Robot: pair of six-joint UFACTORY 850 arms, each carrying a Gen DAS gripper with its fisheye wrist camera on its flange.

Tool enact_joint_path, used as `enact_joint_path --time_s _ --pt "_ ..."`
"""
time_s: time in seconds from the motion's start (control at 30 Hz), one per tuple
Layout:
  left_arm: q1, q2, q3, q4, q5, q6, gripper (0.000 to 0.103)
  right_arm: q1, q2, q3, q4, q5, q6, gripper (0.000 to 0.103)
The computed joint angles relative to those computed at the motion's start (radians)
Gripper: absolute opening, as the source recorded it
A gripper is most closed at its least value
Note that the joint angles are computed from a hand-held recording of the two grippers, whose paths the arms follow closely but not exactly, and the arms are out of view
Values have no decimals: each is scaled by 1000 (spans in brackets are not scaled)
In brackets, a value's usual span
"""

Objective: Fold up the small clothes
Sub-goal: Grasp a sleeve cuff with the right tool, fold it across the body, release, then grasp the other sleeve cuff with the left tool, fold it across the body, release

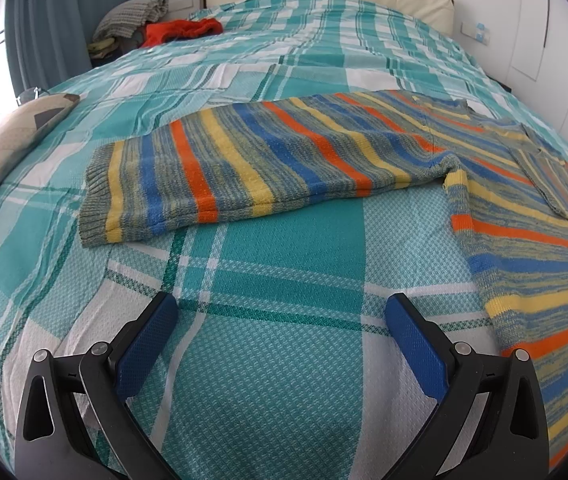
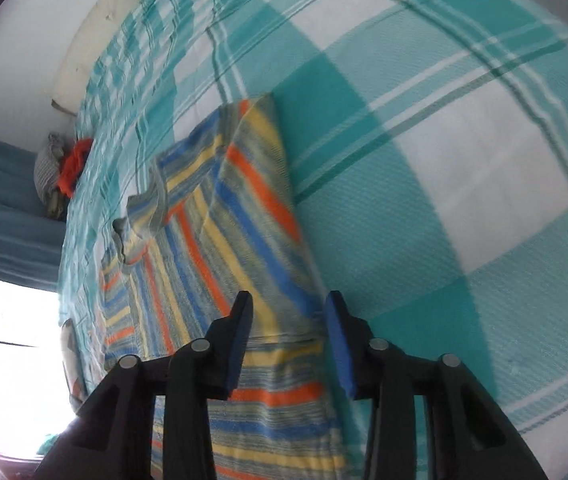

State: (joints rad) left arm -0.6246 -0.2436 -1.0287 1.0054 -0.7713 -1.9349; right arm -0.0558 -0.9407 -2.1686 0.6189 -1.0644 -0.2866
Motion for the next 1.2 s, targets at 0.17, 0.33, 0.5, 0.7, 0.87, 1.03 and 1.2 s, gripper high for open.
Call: enact_joint_path --time_s 0.17,0.33,0.5,0.7,0.87,1.03,1.2 --pt "0 0 0 0 0 0 103 -37 222 326 -41 303 -247 64" --pt "0 -1 -1 0 0 -1 103 -49 333 540 -300 608 -225 72" --pt "0 -1 -1 0 -1 0 103 -66 393 707 -305 851 -337 91" --pt "0 0 0 0 2 0 103 -94 380 715 -55 847 -539 103" --pt "3 2 2 1 8 -3 103 -98 383 730 26 855 -615 103" --pt "3 2 2 1 7 -2 103 -95 383 732 26 859 -612 103" --pt "17 17 -15 -101 23 98 103 -94 380 729 39 853 -618 103"
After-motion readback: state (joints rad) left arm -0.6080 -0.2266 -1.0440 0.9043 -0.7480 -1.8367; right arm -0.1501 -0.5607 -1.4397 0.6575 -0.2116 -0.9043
